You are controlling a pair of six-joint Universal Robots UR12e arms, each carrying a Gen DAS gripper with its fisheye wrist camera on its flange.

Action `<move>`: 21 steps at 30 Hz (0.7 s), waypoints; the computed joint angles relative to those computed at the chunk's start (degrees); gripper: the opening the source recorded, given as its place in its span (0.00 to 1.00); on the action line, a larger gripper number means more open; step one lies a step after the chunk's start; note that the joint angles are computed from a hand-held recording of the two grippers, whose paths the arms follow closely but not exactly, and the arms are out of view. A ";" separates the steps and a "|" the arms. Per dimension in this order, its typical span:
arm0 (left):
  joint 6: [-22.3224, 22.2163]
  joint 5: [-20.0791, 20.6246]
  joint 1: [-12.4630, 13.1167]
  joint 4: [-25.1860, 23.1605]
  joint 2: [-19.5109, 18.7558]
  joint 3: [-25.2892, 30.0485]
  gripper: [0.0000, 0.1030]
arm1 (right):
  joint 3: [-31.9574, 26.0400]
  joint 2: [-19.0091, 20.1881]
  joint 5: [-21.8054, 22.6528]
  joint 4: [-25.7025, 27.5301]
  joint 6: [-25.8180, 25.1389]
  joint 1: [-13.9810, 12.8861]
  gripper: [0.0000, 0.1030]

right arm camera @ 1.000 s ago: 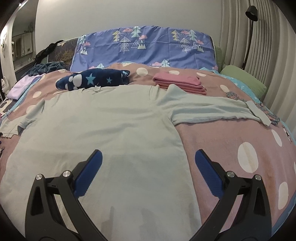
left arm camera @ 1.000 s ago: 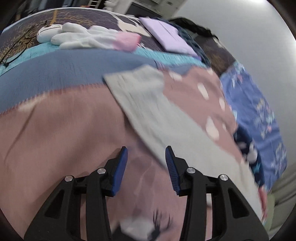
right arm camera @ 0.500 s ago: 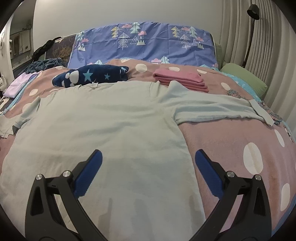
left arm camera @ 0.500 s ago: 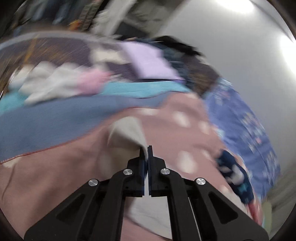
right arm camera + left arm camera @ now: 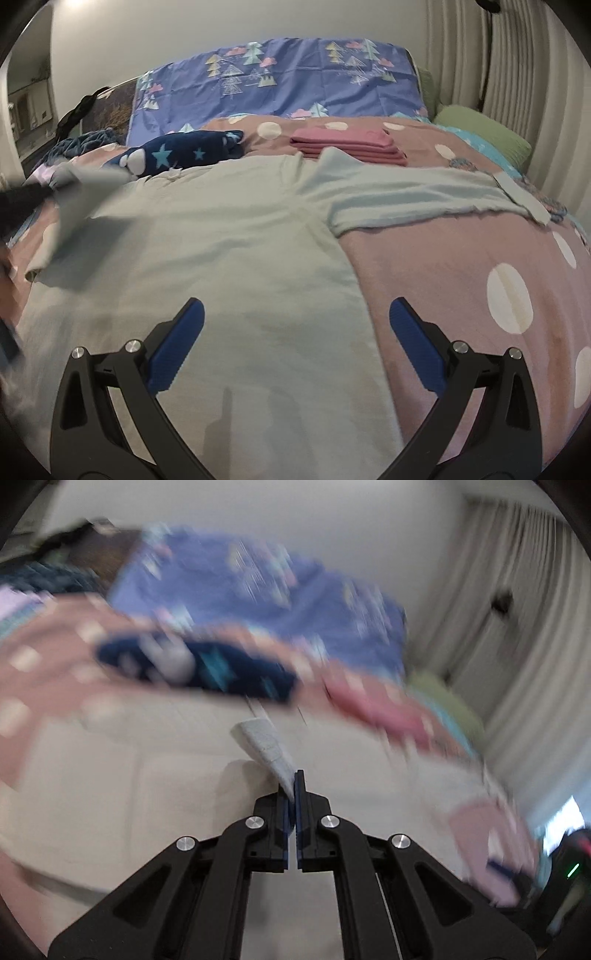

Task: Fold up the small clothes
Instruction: 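Grasp the sleeve nearest the left tool with the left tool, then fold the held sleeve over the shirt body with the left tool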

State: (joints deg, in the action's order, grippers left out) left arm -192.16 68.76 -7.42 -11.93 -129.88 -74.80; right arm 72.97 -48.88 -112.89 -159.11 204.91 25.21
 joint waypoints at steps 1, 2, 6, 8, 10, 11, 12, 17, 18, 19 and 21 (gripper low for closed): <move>1.25 -0.19 -0.70 -3.05 -0.52 0.48 0.02 | 0.39 -0.28 0.44 -0.02 0.47 -0.21 0.98; 3.35 0.30 -1.36 -6.18 -1.07 0.94 0.02 | 0.93 -0.61 1.01 -0.47 0.73 -0.47 0.98; 6.64 1.72 -2.02 -9.82 -1.22 1.05 0.03 | 1.64 -0.89 1.34 -2.81 -0.62 -0.93 0.98; 5.19 0.18 -1.44 -8.05 -1.18 0.46 0.06 | 0.82 -0.49 3.08 -3.46 -1.52 -1.26 0.98; 3.76 -0.67 -1.11 -7.59 -1.21 0.16 0.07 | -0.29 0.01 5.93 -4.25 -2.37 -1.54 0.96; 2.63 -0.82 -1.06 -7.84 -1.31 0.37 0.07 | -1.54 0.54 7.98 -4.30 -3.49 -1.74 0.92; 1.64 -1.09 -1.11 -7.81 -1.45 0.81 0.07 | -2.33 0.83 9.01 -4.09 -4.34 -1.85 0.89; 4.24 -1.33 -2.29 -6.49 -2.23 3.00 0.07 | -8.01 2.94 14.06 -1.19 -7.99 -2.20 0.64; 5.30 -1.42 -2.51 -6.78 -2.37 3.34 0.07 | -8.94 3.35 15.36 -0.42 -8.29 -2.43 0.62; 6.04 -1.77 -2.65 -7.22 -2.56 3.60 0.07 | -9.60 3.65 16.53 0.43 -8.27 -2.64 0.57; 6.22 -1.59 -2.81 -8.74 -2.97 3.91 0.07 | -11.51 4.52 21.95 4.21 -6.89 -3.72 0.47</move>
State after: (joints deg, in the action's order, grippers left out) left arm -185.94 67.17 -10.23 -20.67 -132.86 -70.89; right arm 61.46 -44.36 -90.94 -154.90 198.02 21.48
